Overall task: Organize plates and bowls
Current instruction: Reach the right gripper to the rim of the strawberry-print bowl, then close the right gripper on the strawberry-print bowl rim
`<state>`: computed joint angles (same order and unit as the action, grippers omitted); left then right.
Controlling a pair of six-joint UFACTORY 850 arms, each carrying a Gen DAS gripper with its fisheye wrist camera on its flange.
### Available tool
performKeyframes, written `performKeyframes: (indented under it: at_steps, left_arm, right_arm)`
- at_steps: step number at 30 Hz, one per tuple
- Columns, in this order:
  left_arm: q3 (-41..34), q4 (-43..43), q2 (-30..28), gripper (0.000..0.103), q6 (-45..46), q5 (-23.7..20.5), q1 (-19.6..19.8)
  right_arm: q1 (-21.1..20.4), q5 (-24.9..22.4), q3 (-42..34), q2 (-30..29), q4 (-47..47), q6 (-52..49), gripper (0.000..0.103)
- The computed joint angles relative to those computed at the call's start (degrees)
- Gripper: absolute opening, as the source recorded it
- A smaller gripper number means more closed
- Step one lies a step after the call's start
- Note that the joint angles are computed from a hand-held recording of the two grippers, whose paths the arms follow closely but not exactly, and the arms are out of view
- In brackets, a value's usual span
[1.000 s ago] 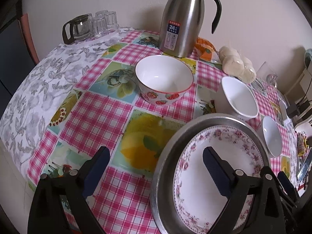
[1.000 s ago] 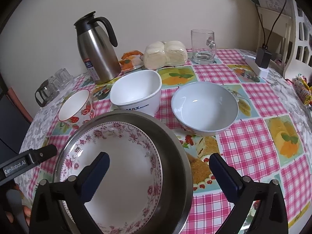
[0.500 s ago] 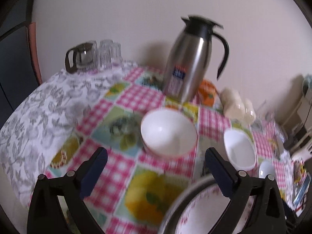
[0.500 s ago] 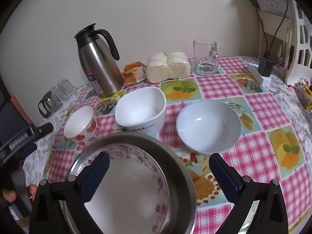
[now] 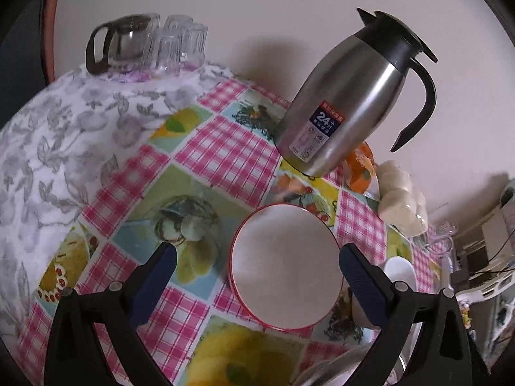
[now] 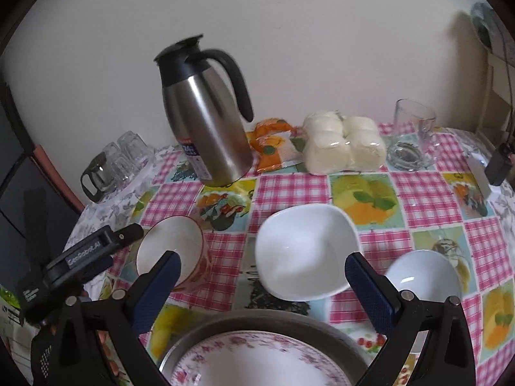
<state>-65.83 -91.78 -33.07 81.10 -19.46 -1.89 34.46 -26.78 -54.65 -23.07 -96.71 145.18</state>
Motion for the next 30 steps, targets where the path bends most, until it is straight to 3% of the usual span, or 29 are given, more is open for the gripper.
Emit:
performKeyframes:
  at_steps: [3, 5, 9, 11, 16, 22, 26, 30]
  left_arm:
    - [-0.3, 5.1, -0.5, 0.101, -4.3, 1.5, 0.4]
    - [-1.6, 11.2, -2.0, 0.101, -11.5, -0.6, 1.4]
    - [-2.6, 12.7, -3.4, 0.095, -12.9, -3.4, 2.3]
    - [-3.0, 14.0, -3.8, 0.075, -13.7, -3.1, 2.2]
    - [-4.3, 14.5, -5.6, 0.069, -14.2, -5.2, 2.4]
    - [-5.7, 15.3, -7.2, 0.04, -14.0, -5.5, 2.0]
    - [-6.4, 15.4, -8.2, 0.027, -14.2, -5.3, 1.9]
    - [-6.8, 15.7, -8.8, 0.02, -14.2, -5.8, 1.6]
  right_arm:
    - [-0.6, 2.5, -2.9, -2.3, 3.7, -3.9, 0.101]
    - [-0.6, 3.8, -4.5, -3.7, 6.0, -6.0, 0.095]
    - [-0.7, 6.1, -8.7, -7.5, 14.0, -13.7, 0.083]
    - [-0.7, 6.3, -10.9, -9.5, 18.7, -18.8, 0.074]
    - [-1.3, 6.8, -15.8, -14.1, 27.8, -27.7, 0.065]
    - [-1.5, 6.2, -20.6, -17.7, 37.7, -38.3, 0.044]
    - [-1.5, 5.0, -23.2, -19.7, 42.0, -42.9, 0.036]
    - [-1.8, 4.6, -25.5, -21.5, 47.4, -48.4, 0.025]
